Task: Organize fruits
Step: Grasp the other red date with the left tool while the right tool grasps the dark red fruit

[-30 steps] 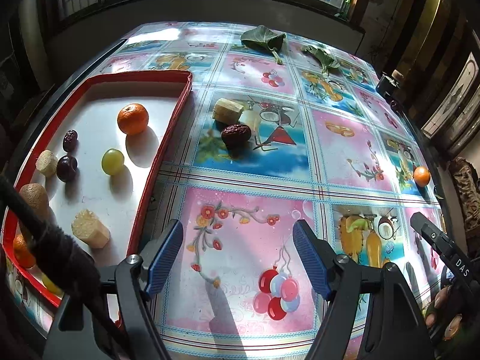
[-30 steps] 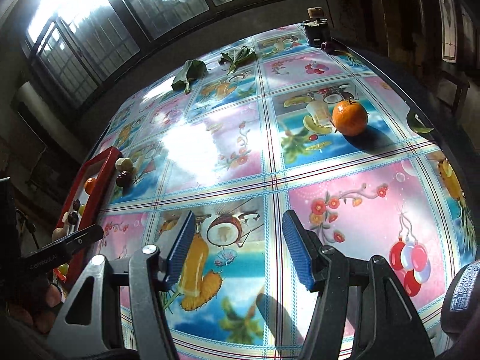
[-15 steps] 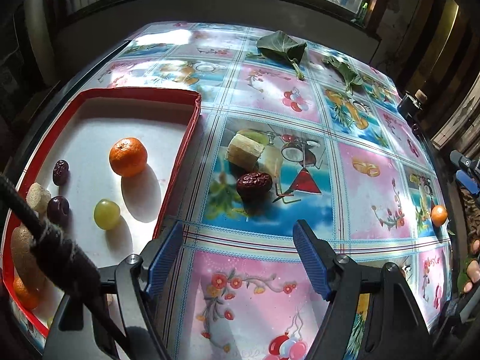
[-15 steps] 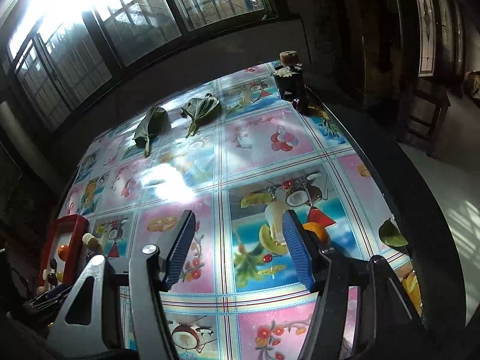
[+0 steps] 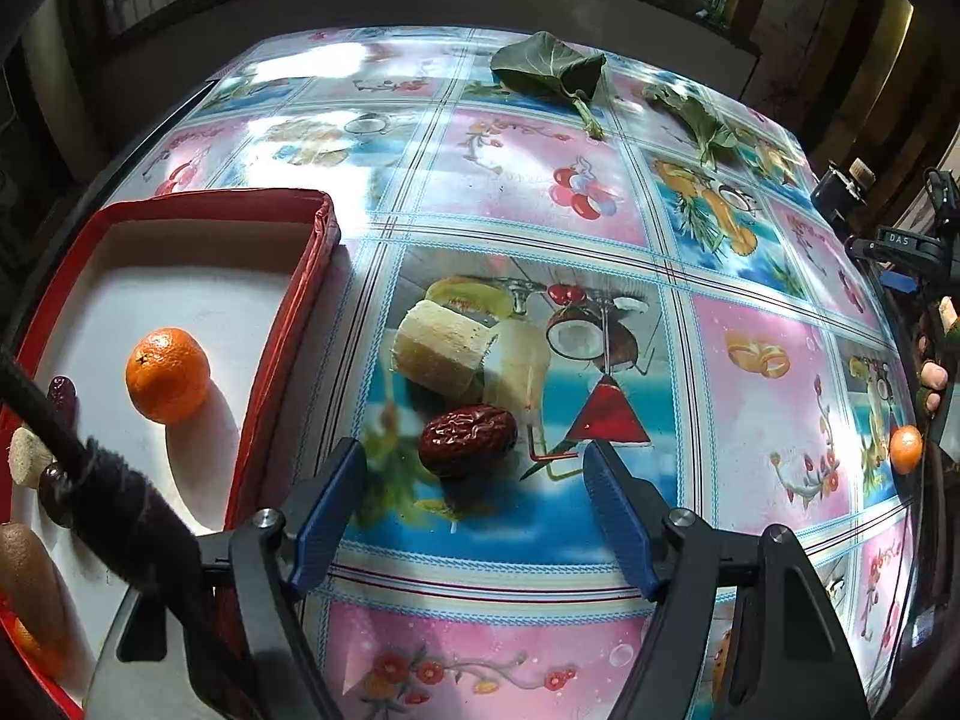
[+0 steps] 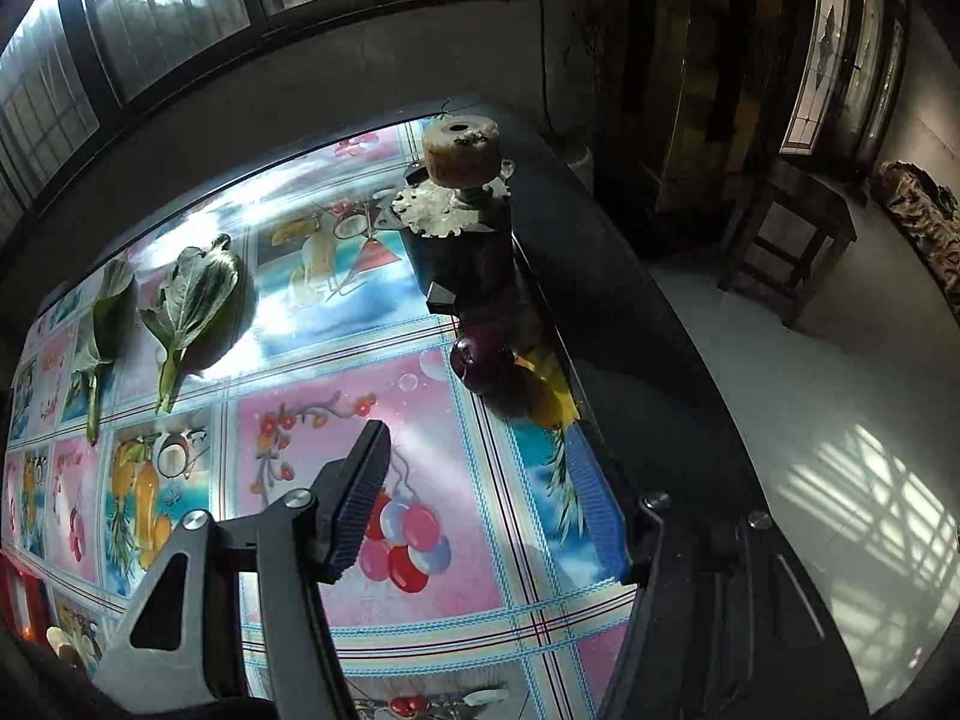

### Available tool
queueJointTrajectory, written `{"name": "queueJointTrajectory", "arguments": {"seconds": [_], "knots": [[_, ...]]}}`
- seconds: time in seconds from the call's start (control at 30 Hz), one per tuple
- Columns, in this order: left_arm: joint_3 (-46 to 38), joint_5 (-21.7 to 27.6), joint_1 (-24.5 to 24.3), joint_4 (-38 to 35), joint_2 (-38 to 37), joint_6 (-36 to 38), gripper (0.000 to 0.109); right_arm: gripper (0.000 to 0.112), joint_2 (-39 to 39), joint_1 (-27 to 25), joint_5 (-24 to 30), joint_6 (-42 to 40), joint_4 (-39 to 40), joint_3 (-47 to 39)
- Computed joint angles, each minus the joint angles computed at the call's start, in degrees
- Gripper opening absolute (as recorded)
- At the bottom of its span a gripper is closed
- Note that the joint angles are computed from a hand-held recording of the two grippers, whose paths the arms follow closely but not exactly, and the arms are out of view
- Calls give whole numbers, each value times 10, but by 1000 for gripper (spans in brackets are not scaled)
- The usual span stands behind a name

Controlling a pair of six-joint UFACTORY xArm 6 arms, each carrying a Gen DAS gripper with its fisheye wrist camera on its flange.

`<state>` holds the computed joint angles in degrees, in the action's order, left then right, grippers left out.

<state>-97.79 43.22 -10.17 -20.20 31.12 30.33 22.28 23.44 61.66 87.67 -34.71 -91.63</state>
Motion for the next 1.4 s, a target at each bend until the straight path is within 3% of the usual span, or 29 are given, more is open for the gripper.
{"name": "queueJointTrajectory", "arguments": {"seconds": [0.23,0.43,0.5,0.57,0.63,0.67,0.93,1.13,1.4], "knots": [[-5,-9,-3,-3,6,9,74,54,26,-27,-18,-31,28,-22],[-6,-7,-1,-9,7,13,73,53,7,-42,-70,20,6,20],[3,-23,-4,3,3,8,72,47,15,-39,-54,19,7,7],[15,-46,-8,19,-1,1,62,29,16,-37,-41,20,14,2],[16,-50,-7,10,-2,10,38,29,10,-37,-48,25,18,10],[14,-48,-6,10,-2,10,30,28,6,-35,-51,26,18,14],[4,-1,9,-44,-5,44,31,28,5,15,-41,18,16,-20],[46,6,24,-90,-44,89,31,28,11,75,-68,-5,11,-71],[112,21,57,-153,-111,156,31,28,40,155,-156,14,-21,-113]]}}
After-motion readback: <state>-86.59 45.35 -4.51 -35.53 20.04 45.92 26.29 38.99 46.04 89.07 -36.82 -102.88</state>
